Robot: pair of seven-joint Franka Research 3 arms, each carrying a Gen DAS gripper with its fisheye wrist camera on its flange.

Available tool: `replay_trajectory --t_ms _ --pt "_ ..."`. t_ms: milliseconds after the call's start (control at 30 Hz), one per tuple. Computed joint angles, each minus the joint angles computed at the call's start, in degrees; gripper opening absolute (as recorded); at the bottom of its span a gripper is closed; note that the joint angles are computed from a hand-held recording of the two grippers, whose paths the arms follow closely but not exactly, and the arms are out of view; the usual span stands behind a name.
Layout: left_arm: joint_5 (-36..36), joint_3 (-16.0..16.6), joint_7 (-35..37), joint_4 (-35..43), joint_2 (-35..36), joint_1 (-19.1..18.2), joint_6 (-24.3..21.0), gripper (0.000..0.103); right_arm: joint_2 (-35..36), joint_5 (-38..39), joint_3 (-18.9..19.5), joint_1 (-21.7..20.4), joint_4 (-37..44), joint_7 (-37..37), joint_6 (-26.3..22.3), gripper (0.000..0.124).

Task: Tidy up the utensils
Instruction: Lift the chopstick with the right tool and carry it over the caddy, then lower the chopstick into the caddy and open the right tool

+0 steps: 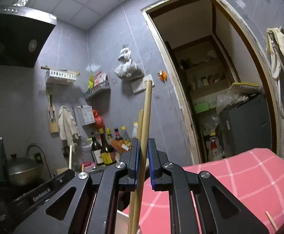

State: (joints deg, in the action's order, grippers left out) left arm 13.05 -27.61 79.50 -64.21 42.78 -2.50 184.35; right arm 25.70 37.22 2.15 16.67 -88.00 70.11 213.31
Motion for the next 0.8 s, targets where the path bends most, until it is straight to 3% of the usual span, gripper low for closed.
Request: replay_trajectory --t_ms 367,500,567,700,800 --pt "-0.5 -3.4 2.5 -4.1 -2.3 2.7 -1.1 0.005 -3.1 2.0 -0.9 0.9 -4.1 -1.7 -4.0 0.009" --pt "-1.2 -5.0 3.2 -5.7 -3.0 4.0 -1.0 0.016 -4.2 2.5 -1.3 1.4 -5.5 -2.2 -4.7 0.013" --pt "-1.5 -6.0 3.6 -6.6 -3.6 4.8 -1.0 0.022 -4.9 4.0 -1.8 1.9 -5.9 -3.1 -5.2 0.024" --pt "-1.8 -8.9 5.0 -8.8 -5.0 7.0 -1.3 0.032 -7.1 5.4 -2.3 2.5 -7.8 -4.7 -4.8 0.029" --pt "-2.0 -10.5 6.1 -10.9 -6.5 8.3 -1.2 0.041 -9.6 5.0 -1.5 1.8 -10.8 -4.4 -3.8 0.049"
